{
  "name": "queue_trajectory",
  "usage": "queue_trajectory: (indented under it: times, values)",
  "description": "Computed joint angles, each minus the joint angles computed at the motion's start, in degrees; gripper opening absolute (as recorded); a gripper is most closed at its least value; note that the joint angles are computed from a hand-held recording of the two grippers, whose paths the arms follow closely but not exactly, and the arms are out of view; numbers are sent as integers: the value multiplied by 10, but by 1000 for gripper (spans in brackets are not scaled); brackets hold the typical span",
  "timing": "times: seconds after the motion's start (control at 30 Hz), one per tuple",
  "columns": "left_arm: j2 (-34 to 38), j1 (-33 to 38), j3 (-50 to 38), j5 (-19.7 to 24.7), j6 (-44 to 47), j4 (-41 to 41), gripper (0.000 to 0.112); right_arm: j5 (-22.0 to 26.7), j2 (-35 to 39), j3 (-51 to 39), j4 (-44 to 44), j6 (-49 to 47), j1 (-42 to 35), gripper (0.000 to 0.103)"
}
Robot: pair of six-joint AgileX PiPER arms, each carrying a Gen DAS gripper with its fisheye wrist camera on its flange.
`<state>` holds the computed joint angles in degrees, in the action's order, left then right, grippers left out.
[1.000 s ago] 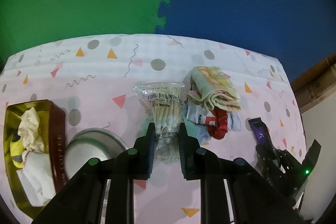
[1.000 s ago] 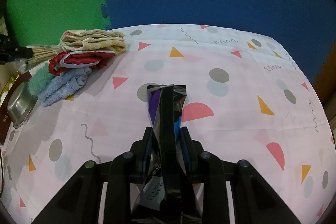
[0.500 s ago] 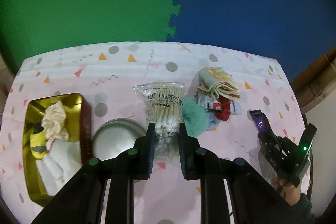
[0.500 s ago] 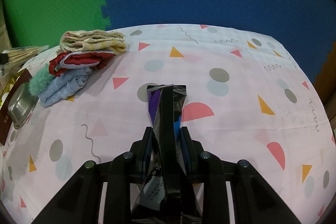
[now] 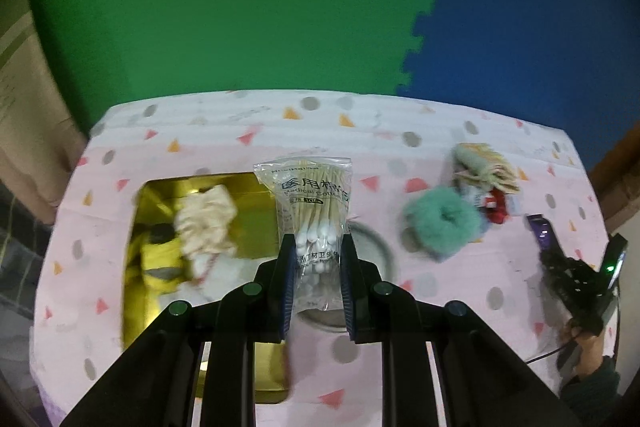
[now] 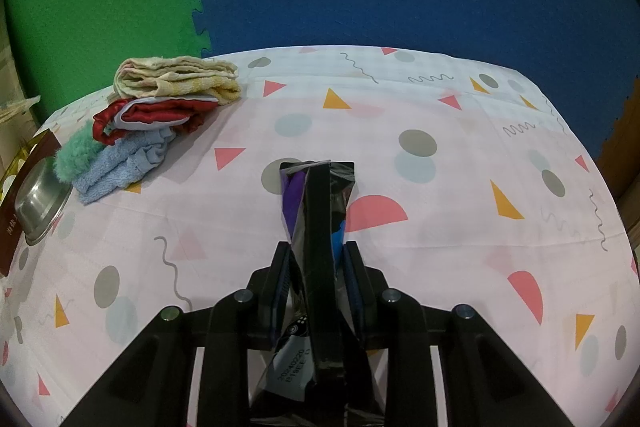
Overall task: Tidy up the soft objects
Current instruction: 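Lift the cotton swab bag and carry it over the gold tin, then lower the cotton swab bag into the tin and open the left gripper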
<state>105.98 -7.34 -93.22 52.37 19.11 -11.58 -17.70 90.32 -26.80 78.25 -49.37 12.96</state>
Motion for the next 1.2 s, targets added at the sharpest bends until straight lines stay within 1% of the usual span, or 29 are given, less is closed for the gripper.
queue_trajectory:
  times: [0.23, 0.37, 0.5, 0.57, 0.8, 0.9, 1.13, 1.2]
  values:
    - [6, 51, 2, -9, 15, 16, 18, -3, -1, 1, 8, -7, 3, 26]
    - [25, 78, -9, -10, 22, 23, 18, -3, 0, 0, 9, -9, 2, 26]
    - [40, 94, -11, -21, 24, 33, 18, -3, -1, 0, 12, -12, 2, 26]
    - [50, 104, -15, -24, 32, 25, 18, -3, -1, -1, 16, -16, 3, 26]
    - [80, 119, -22, -48, 34, 36, 18, -7, -1, -1, 26, -27, 5, 26]
    - [96, 126, -32, -46, 39, 29, 18, -7, -2, 0, 28, -30, 5, 26]
    - [118, 137, -33, -61, 52, 29, 18, -10, 0, -2, 36, -38, 7, 26]
    - [126, 140, -38, -58, 56, 28, 18, -11, -1, -1, 38, -41, 7, 26]
